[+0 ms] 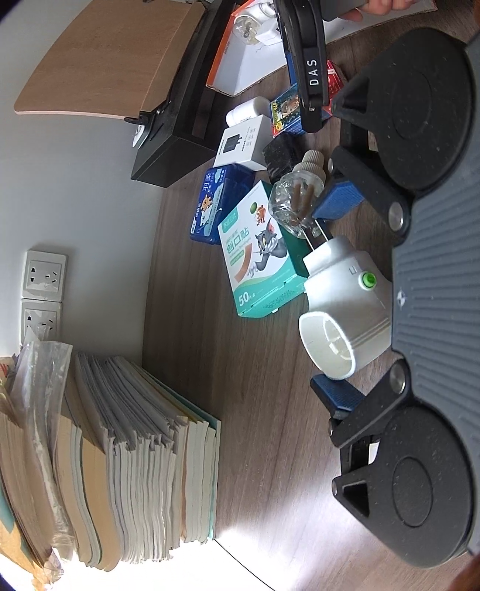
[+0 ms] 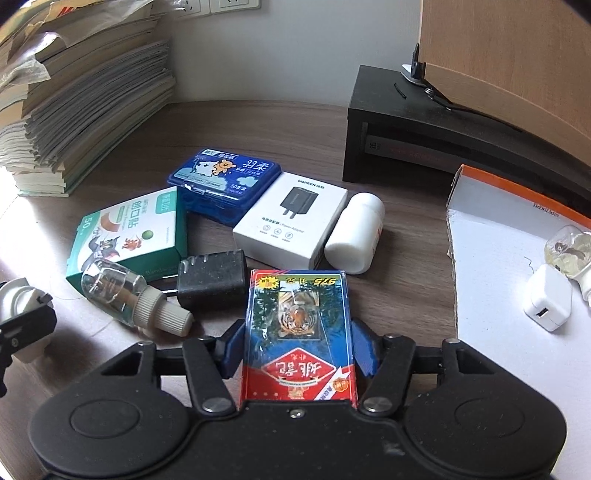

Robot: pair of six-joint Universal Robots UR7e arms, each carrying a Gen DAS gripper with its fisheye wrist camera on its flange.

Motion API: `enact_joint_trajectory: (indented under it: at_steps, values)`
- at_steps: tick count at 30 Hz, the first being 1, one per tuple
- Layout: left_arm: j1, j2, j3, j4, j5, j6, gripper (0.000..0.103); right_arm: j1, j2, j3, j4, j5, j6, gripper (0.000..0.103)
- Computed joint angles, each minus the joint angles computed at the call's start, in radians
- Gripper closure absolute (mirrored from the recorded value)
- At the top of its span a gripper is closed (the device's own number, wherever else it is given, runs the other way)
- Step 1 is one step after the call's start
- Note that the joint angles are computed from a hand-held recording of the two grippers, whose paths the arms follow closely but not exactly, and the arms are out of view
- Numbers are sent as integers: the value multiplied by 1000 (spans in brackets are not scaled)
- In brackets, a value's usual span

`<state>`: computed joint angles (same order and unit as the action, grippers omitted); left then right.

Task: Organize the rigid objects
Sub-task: 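Grasp the red card box with the right gripper while the left grasps the second white heater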

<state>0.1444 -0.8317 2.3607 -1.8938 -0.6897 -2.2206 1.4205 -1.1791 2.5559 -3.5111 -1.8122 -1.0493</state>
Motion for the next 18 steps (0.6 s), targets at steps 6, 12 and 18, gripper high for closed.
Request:
enact_joint_trajectory:
  at_steps: [6,12,18]
  values:
    - [-17,-3,-19,48,-8,-50,11,-28,-72,24,35,56,-2,32]
    - [-26,9,-65,110,5,-74,11,-48,-208,36,161,130,-6,32]
    - [-33,30,-127,170,26,-78,11,-82,-336,37,273,185,-22,32]
